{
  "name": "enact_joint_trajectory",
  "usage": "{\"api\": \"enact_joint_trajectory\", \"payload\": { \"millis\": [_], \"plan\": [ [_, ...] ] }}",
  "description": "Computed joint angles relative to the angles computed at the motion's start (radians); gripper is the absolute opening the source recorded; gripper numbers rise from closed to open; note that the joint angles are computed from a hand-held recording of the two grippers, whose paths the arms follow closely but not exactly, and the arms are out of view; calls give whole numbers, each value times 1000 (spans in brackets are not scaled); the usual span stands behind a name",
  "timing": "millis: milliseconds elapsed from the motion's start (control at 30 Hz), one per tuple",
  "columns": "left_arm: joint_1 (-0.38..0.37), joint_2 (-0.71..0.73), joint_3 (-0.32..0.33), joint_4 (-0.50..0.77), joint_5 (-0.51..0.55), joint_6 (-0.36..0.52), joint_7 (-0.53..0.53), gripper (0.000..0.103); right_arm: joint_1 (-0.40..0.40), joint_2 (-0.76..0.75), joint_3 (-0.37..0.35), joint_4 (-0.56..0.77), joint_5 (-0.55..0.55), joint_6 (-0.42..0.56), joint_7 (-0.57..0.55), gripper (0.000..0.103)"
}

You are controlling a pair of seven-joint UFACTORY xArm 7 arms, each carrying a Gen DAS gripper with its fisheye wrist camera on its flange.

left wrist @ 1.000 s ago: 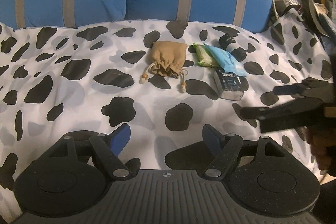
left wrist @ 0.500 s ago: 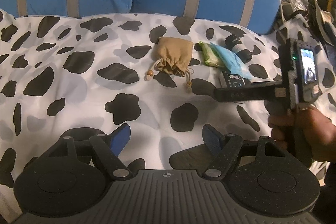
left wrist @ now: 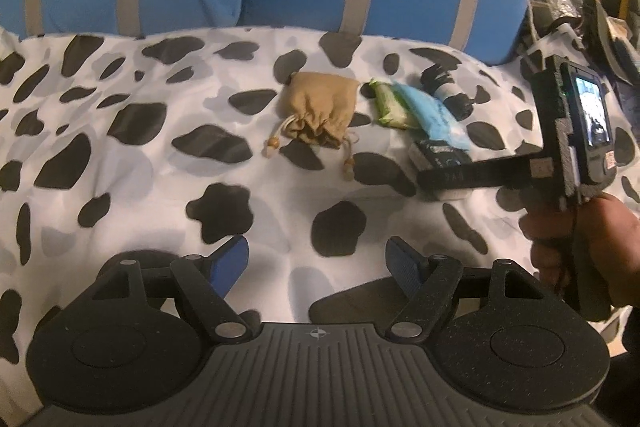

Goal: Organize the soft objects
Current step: 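Close the right tool on the black printed packet, then close the left tool on the tan drawstring pouch while the right tool holds the black packet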

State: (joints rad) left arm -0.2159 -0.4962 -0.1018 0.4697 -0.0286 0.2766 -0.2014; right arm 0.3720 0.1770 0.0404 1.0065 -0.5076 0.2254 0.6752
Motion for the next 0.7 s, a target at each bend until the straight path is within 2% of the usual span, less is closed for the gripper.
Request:
{"api": "enact_joint_trajectory", "payload": {
  "millis": [200, 300, 467, 600, 700],
  "plan": [
    [29, 42, -38, 5, 41, -81, -23, 75, -44, -107, 45, -81, 85, -14, -132, 51],
    [90, 69, -94, 14, 103, -125, -69, 75, -67, -171, 52, -131, 54, -39, -121, 51],
    [149, 136, -138, 47, 174, -198, -130, 75, -112, -260, 79, -207, 164, -44, -232, 51],
    [254, 200, -230, 95, 277, -225, -212, 75, -119, -324, 78, -255, 286, -24, -339, 51],
    [363, 249, -323, 138, 403, -246, -304, 75, -133, -380, 82, -293, 329, -8, -388, 51]
  ]
}}
